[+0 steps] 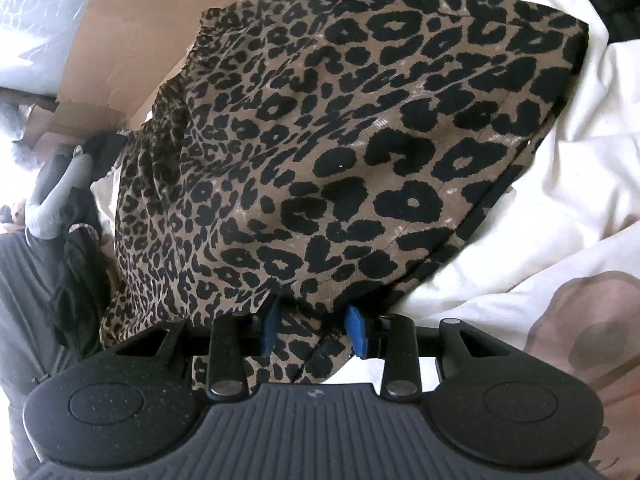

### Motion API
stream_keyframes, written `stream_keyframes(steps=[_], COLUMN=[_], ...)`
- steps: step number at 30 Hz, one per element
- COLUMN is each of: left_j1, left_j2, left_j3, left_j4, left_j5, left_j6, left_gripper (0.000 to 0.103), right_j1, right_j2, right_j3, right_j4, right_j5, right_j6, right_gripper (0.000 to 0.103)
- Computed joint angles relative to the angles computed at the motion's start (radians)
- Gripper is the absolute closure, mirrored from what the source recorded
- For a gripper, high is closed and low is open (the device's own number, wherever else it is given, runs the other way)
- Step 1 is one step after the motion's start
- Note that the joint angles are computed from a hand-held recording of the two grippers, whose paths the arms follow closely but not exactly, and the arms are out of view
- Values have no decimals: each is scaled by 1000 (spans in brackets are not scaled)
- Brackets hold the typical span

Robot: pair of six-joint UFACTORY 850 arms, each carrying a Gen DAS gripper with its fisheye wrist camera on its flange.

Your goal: Fold clothes

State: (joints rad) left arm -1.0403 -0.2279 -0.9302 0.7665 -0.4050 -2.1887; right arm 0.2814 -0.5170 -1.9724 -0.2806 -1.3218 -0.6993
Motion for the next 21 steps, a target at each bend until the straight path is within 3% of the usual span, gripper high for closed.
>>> stream_keyframes(steps=[1,2,10,17,18,20,21], left_j1=[-4,-8,-34,-31,-25,-20,-17], left_j2=[4,9,37,30,31,36,39], left_j3=[4,8,15,19,21,27,31], left_j4=[18,33,-28,-67,-83,-78,-75], left_j5=[-4,-9,-63,-43,-30,-15,-8], left_j6=[-26,-51,12,55,80,82,83], left_gripper=[102,102,102,102,100,86,73], right_j1=[2,4,14,23,28,37,36], right_j2=[1,4,38,48,49,49,39], right_j3=[3,8,44,63,65,63,42], right_j4=[-5,-12,-69,-127,-140,-163,-159], right_j5=[2,2,2,10,8,2,-9], right_j6=[-3,-12,-51,-67,-75,-89,-84], right_gripper=[97,103,103,103,103,102,102])
